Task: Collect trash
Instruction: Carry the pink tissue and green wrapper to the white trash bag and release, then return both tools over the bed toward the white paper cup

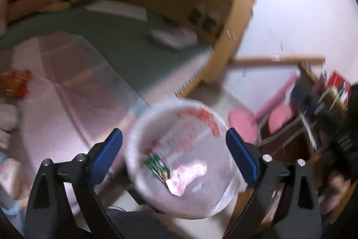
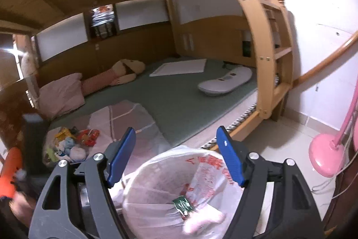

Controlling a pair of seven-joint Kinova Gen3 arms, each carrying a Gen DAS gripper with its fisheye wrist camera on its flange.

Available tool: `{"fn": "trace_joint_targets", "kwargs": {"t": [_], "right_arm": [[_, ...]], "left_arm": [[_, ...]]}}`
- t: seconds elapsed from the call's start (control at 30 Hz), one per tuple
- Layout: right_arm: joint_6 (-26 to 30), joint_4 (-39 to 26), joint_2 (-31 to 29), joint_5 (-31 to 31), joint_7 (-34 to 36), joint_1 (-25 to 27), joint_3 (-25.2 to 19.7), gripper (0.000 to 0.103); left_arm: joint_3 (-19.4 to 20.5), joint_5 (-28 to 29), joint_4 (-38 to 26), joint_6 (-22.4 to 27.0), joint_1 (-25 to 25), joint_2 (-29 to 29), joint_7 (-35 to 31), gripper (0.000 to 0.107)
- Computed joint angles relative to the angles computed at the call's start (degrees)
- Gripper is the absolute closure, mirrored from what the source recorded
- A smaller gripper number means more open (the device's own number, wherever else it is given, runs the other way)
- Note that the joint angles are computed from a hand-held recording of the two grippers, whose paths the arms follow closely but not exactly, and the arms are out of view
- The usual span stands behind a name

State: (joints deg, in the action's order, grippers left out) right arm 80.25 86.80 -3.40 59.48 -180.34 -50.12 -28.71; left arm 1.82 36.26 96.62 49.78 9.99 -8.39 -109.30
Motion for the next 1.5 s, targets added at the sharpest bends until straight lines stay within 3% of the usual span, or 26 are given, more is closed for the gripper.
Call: {"fn": "trace_joint_targets", "kwargs": {"t": [0.17, 0.3, 0.4, 0.5, 0.57, 0.63, 0.83, 1.5], "right_arm": [[-8.02, -10.11, 9.09, -0.57, 5.79, -2.45, 2.34, 0.026], [-15.64, -20.73, 18.84, -0.11, 15.11, -6.80, 4.30, 0.025], [-20.63, -28.69, 25.62, -0.42, 22.11, -8.07, 3.58, 0.025], [-21.08, -36.66, 30.93, -1.44, 28.68, -10.15, 3.63, 0.025], [-21.87, -39.87, 33.56, -1.11, 29.70, -11.93, 5.76, 0.025], [-23.62, -38.90, 34.38, -0.78, 27.08, -14.51, 10.51, 0.025], [-24.22, -37.02, 34.67, -4.59, 28.84, -15.48, 13.19, 0.025], [-28.90, -35.64, 34.07, -16.20, 32.67, -20.34, 25.79, 0.025]], "left_arm": [[-1.08, -10.22, 3.56, -5.54, -11.01, -10.13, 2.05, 0.008], [-5.01, -19.54, 5.77, -6.33, -19.90, -15.49, 9.09, 0.008], [-8.94, -25.60, 8.16, -7.83, -20.51, -18.61, 13.41, 0.008], [-13.46, -30.69, 11.30, -9.18, -19.01, -20.96, 14.37, 0.008], [-16.11, -30.76, 14.38, -10.67, -18.23, -22.01, 12.84, 0.008], [-19.59, -29.19, 17.12, -12.53, -16.95, -22.20, 10.61, 0.008], [-25.56, -25.84, 16.60, -7.43, -12.89, -21.42, 5.89, 0.008], [-24.83, -21.98, 17.65, -5.29, -14.31, -21.49, 1.11, 0.008]]}}
